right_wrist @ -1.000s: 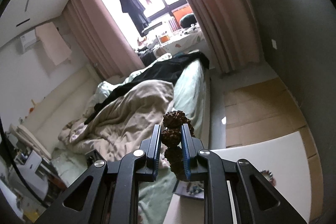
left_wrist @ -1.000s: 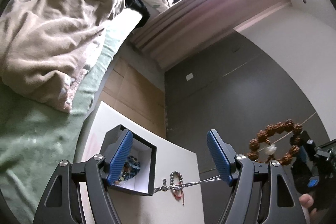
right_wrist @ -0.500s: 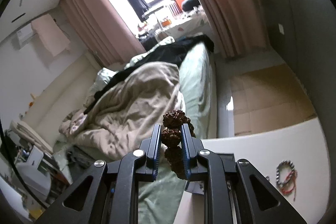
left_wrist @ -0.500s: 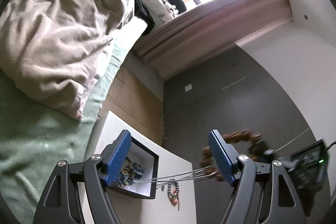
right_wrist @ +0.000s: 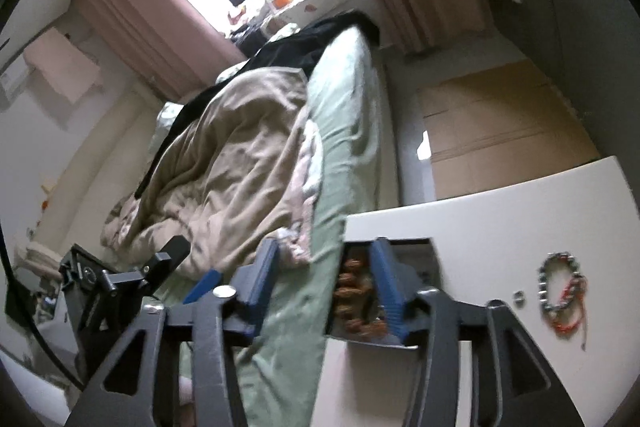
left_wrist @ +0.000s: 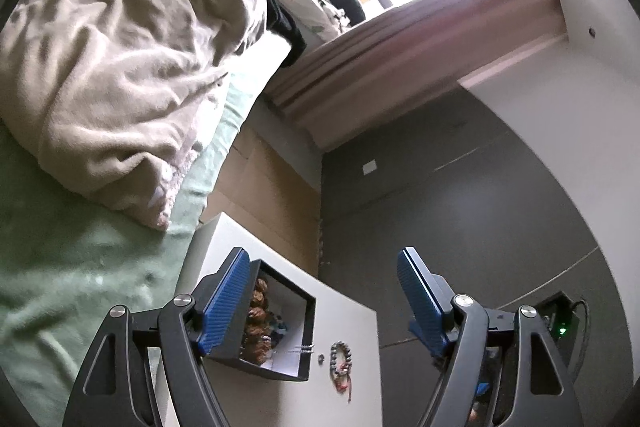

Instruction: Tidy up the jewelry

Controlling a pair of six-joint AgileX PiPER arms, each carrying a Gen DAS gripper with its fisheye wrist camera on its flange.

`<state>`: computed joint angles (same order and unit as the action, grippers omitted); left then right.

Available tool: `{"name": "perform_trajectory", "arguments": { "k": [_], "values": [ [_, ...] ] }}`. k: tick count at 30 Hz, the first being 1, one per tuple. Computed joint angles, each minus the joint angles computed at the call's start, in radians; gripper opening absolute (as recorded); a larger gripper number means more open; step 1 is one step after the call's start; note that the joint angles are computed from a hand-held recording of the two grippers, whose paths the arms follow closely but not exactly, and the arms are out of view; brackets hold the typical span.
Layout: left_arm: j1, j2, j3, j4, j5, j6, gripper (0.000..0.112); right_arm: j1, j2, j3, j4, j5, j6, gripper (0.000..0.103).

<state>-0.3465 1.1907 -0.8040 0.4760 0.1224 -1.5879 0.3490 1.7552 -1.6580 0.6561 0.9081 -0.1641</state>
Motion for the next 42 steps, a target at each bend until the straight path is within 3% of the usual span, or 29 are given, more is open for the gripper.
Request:
{"name": "perform_trajectory", "arguments": {
  "k": [4,7,13,19,23,34,42],
  "values": [
    [-0.053,0.071,-0.078,-0.104,0.084,0.147,0.077,-0.1,-0.052,0.097,0.05,0.004,-0.055,0.051],
    [-0.119,0.123,-0.131,0.025,0.139,0.045,0.077,-0.158,-0.07,0.154,0.063,0.001,-0.086,0.051],
    [-0.224,0.256,-0.265,0.06,0.262,0.067,0.077,-0.288,-0.066,0.28,0.167,0.0,-0.216,0.051],
    [-0.275,0.39,-0.393,0.016,0.368,0.144,0.075,-0.362,-0.007,0.299,0.181,0.02,-0.222,0.051],
    [-0.299,0.49,-0.506,-0.022,0.452,0.219,0.066,-0.423,0.047,0.286,0.27,0.118,-0.281,0.051],
    [-0.353,0.707,-0.761,-0.029,0.704,0.306,0.054,-0.451,0.09,0.247,0.13,0.098,-0.163,0.051],
    [-0.41,0.859,-0.928,0.078,0.894,0.306,0.054,-0.458,0.107,0.237,0.135,0.108,-0.156,0.051]
  ]
}}
